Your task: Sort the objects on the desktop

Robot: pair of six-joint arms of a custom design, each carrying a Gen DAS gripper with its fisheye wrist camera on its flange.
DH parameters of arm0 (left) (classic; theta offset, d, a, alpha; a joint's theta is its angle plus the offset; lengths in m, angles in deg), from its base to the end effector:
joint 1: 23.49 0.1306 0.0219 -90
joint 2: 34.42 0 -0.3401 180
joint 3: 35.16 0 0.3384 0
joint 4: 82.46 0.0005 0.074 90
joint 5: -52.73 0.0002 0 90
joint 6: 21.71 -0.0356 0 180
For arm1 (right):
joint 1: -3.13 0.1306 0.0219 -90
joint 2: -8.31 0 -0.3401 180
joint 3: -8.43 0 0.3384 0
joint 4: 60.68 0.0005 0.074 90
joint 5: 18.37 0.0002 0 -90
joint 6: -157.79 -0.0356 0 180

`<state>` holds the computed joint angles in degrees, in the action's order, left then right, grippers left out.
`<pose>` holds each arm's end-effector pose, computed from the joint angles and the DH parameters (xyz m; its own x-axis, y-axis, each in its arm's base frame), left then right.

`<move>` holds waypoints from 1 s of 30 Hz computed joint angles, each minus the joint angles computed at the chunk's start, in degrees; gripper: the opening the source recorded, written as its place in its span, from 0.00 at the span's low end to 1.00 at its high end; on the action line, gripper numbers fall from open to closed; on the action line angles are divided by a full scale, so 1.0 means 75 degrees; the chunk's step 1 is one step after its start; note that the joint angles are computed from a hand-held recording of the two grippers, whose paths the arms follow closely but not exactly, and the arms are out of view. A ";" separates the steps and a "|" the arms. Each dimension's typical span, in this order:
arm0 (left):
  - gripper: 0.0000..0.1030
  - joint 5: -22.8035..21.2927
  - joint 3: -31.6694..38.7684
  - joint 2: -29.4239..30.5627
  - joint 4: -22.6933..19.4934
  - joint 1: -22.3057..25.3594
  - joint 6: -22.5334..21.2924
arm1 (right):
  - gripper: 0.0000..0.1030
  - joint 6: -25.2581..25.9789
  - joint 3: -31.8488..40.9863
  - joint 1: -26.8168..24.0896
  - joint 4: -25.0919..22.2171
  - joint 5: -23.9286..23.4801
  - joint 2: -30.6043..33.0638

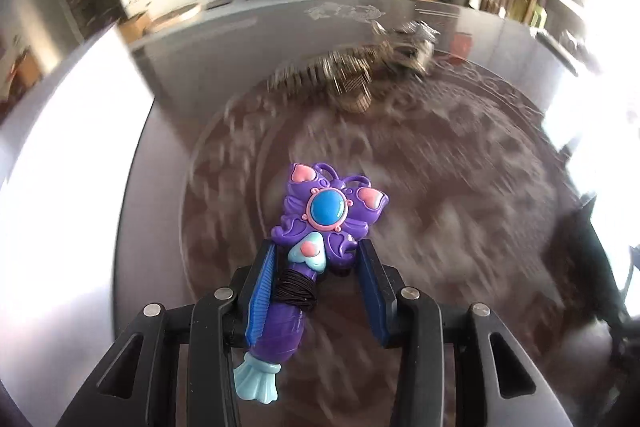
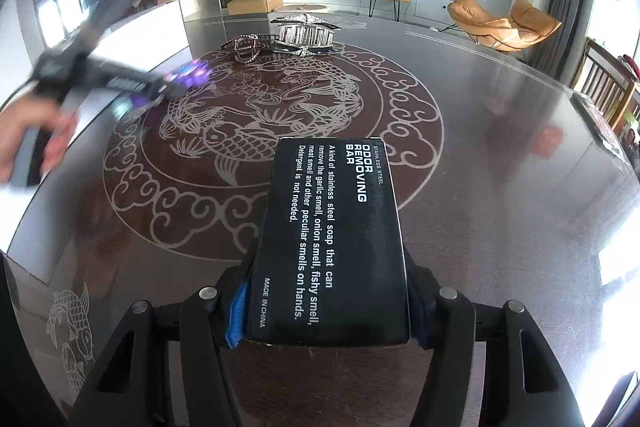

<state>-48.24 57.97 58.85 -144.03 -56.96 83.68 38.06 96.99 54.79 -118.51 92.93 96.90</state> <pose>0.3631 -0.2325 0.3733 -0.8319 0.2377 -0.5014 0.2545 0.9664 0.0358 0.2641 0.3123 0.3796 -0.7591 -0.2149 -0.6145 -0.2700 0.9629 -0.0033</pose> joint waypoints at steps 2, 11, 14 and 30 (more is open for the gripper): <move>0.40 -0.0197 -0.0620 -0.0546 0.0075 -0.0392 0.0650 | 0.60 0.0005 0.0011 0.0000 -0.0004 0.0009 0.0014; 0.94 -0.1185 -0.1247 -0.0747 0.0606 -0.1219 0.1495 | 0.60 0.0024 0.0026 -0.0021 -0.0004 0.0005 0.0022; 1.00 -0.0887 -0.1617 -0.0965 0.1097 -0.1004 0.1542 | 0.60 0.0019 0.0013 -0.0013 -0.0005 0.0008 0.0007; 1.00 -0.0958 -0.1536 -0.0912 0.1004 -0.1055 0.1640 | 0.59 0.0031 -0.0033 -0.0021 0.0002 0.0048 -0.0019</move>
<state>-55.43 46.46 52.00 -136.50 -64.87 95.98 38.29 96.74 54.63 -118.49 93.29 96.76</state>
